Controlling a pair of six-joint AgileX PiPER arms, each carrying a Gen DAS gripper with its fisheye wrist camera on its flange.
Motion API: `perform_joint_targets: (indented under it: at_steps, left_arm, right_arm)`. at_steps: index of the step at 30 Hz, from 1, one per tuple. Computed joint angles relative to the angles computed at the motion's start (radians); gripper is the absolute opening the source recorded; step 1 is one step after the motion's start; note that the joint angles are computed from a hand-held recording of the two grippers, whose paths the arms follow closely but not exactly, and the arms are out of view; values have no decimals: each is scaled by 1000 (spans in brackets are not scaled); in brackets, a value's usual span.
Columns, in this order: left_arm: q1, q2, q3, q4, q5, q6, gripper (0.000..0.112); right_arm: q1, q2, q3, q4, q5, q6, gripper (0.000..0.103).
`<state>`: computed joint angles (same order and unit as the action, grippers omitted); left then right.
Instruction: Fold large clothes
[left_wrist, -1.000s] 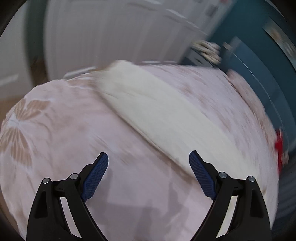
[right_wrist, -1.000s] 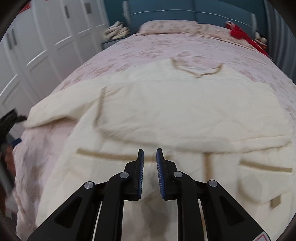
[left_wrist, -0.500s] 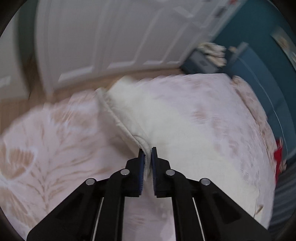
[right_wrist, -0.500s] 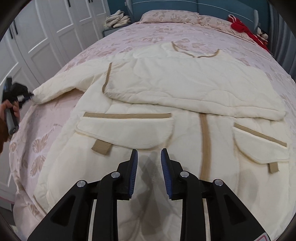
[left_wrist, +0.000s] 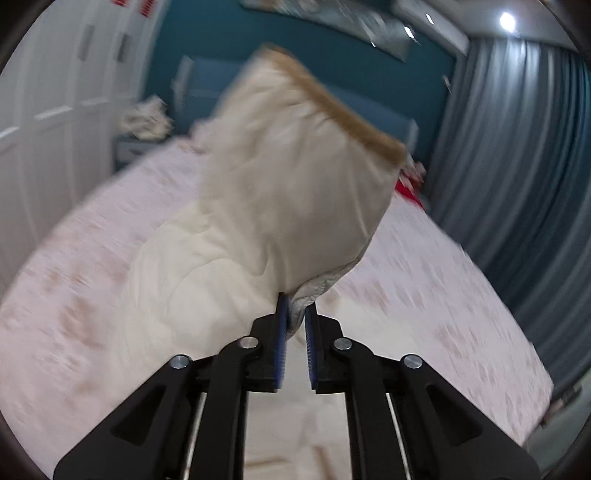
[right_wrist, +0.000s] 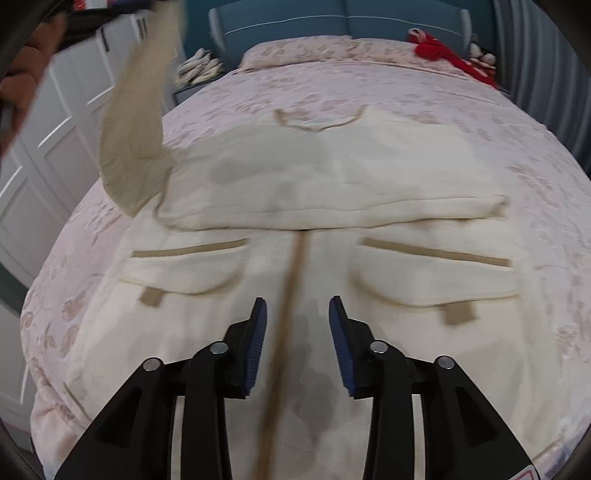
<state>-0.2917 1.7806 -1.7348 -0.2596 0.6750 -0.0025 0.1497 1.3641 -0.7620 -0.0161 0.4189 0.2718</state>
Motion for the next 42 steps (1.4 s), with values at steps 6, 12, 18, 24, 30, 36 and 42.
perform_joint_targets:
  at_steps: [6, 12, 18, 24, 30, 36, 42]
  left_arm:
    - [-111, -38, 344, -66, -174, -144, 93]
    - [123, -88, 550, -352, -234, 20, 90]
    - [373, 35, 490, -482, -149, 40, 81]
    - [416, 110, 443, -462, -163, 9, 77]
    - [427, 208, 356, -472, -118, -14, 62]
    - [413, 238, 290, -375, -87, -93, 15]
    - [376, 82, 383, -342, -153, -9, 10]
  right_arm:
    - [-233, -69, 50, 144, 19, -250, 47]
    - [-429, 23, -27, 452, 30, -580, 48]
    - [-494, 254, -273, 717, 70, -731, 51]
    - [-464, 524, -586, 654, 145, -550, 51]
    - [-461, 687, -769, 648, 208, -405, 49]
    - [-419, 668, -805, 640, 202, -457, 11]
    - [-423, 357, -558, 660, 52, -646, 10]
